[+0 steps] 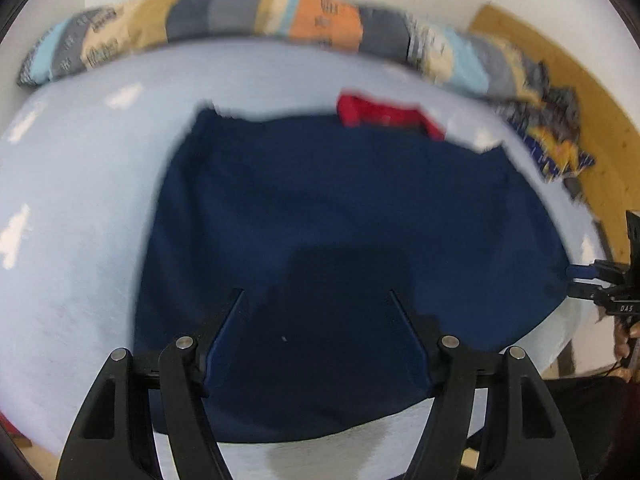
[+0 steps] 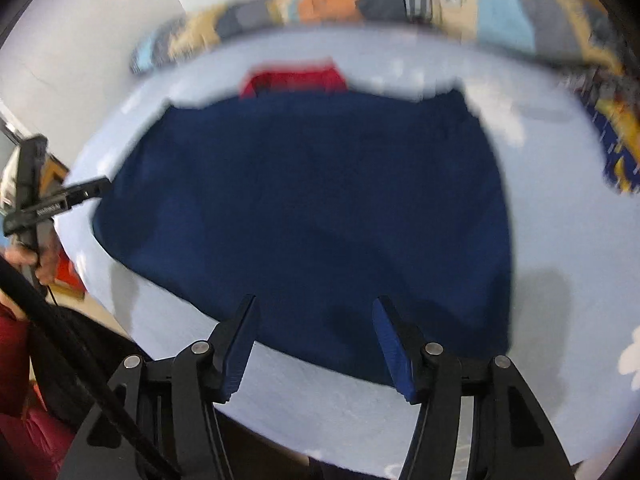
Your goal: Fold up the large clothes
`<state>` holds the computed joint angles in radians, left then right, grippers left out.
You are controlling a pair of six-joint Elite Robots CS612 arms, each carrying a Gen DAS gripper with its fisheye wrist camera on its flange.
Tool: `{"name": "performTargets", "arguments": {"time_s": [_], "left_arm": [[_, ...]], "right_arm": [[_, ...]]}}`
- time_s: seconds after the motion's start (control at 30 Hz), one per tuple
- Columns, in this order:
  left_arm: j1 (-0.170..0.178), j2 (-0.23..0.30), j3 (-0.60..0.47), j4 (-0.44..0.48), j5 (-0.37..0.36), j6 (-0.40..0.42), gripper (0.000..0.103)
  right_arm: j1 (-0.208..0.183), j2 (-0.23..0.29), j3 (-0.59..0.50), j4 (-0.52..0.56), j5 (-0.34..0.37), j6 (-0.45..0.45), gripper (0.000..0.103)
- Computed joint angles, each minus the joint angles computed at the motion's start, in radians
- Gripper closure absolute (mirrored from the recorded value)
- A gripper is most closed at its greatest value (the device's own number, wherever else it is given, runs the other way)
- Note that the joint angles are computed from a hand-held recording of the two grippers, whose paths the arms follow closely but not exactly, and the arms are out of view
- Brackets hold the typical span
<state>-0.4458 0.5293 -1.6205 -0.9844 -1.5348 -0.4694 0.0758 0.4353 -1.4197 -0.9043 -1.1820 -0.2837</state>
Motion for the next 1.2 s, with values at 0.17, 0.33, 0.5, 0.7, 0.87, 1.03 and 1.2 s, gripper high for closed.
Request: {"name": "performTargets", "arguments": {"time_s": [0.17, 0.33, 0.5, 0.7, 0.87, 1.03, 1.2], "left_arm": [[0.007, 0.014, 0.015, 0.096, -0.017, 0.018, 0.034], [0.012, -0.021, 0.075, -0.038, 0.036, -0.005, 0.031], [0.034, -0.064, 0.223, -0.146, 0.13, -0.08, 0.026], [0.072, -0.067, 0.291, -0.187, 0.138, -0.127, 0.022], [0.047, -0.094, 0.353, -0.189, 0.202, -0.072, 0.015], [0.029, -0.076, 0.285, -0.167, 0.214, -0.053, 0.015], [-0.029, -0.046, 0.174, -0.086, 0.26, 0.012, 0.015]], "right_arm": [[-0.012, 0.003, 0.03, 0.071, -0.191, 0.069, 0.045], [-0.02, -0.027, 0.06, -0.089, -0.082, 0.141, 0.044], [0.009, -0.084, 0.253, -0.394, -0.208, 0.387, 0.041], [0.046, -0.146, 0.489, -0.494, -0.347, 0.431, 0.042], [0.051, -0.158, 0.51, -0.511, -0.361, 0.424, 0.039], [0.07, -0.144, 0.422, -0.48, -0.262, 0.362, 0.034], [0.109, -0.105, 0.295, -0.357, -0.154, 0.262, 0.032]]}}
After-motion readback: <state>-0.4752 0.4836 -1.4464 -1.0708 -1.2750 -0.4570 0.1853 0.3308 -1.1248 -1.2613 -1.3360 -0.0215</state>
